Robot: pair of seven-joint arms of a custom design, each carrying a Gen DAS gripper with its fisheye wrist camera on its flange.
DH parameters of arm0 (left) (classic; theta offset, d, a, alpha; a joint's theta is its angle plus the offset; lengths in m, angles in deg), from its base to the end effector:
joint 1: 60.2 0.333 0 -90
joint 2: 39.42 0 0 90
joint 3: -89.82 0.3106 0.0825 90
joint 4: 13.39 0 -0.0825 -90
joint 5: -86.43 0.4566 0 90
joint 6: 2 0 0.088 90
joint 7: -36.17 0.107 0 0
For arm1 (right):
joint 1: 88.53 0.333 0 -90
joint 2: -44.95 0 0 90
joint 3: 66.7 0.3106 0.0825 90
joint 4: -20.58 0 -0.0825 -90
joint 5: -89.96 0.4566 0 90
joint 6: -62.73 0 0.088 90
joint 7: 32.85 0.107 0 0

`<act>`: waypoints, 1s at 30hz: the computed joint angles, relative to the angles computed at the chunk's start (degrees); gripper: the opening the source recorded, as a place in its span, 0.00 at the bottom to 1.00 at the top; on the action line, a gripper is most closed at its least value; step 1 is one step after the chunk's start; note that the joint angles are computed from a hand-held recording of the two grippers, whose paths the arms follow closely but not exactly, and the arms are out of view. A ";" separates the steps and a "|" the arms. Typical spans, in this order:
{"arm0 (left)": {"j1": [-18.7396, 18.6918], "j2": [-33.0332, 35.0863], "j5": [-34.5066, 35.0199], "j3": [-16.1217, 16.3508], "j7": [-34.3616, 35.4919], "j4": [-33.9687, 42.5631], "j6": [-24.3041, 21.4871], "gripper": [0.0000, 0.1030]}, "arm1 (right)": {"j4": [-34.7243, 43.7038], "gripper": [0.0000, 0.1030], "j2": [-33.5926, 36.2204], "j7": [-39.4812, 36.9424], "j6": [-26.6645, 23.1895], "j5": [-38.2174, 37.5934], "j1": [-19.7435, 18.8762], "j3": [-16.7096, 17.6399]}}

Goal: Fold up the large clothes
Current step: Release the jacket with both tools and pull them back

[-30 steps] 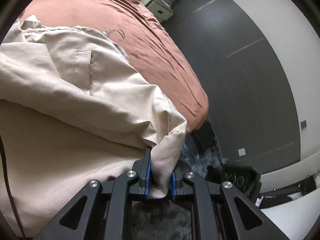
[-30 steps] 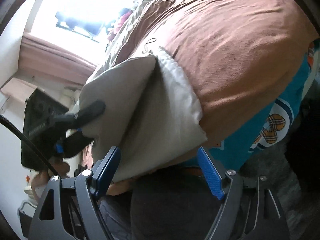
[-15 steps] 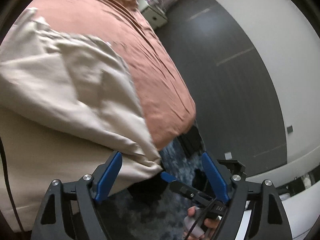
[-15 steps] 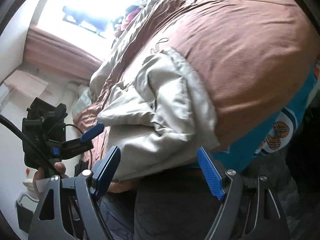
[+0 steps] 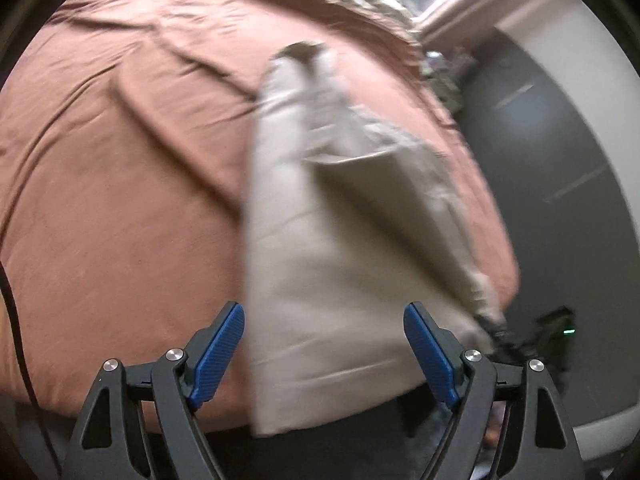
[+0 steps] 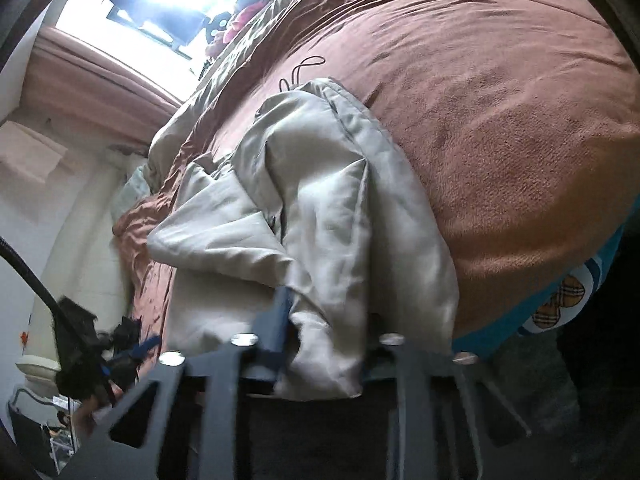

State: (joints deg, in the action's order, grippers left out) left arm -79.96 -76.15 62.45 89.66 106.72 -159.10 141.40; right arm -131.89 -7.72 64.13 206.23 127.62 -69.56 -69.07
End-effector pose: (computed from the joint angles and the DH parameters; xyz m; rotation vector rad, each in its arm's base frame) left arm 0.4446 -0.1582 0.5217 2.3017 -1.7825 1.0288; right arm 0.3893 0.1102 0.5721 -1.3851 1.7140 0.1342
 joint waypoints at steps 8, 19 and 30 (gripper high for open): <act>-3.23 0.30 -7.74 3.04 4.63 -3.68 1.18 0.66 | -1.94 0.06 -4.96 -0.74 1.22 -1.76 -0.36 0.96; -1.08 3.35 -4.62 -0.66 3.43 -0.62 1.73 0.62 | -9.44 0.06 -12.38 3.91 2.37 -3.21 -1.44 1.48; -2.08 3.42 -3.27 -0.73 3.03 -0.77 3.38 0.59 | -3.26 0.10 -12.30 8.59 -6.61 -9.05 -4.19 2.42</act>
State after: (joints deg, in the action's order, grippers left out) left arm -82.04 -72.74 59.19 88.93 109.76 -159.87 144.78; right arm -135.16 -20.02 72.72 199.62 118.57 -73.74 -66.66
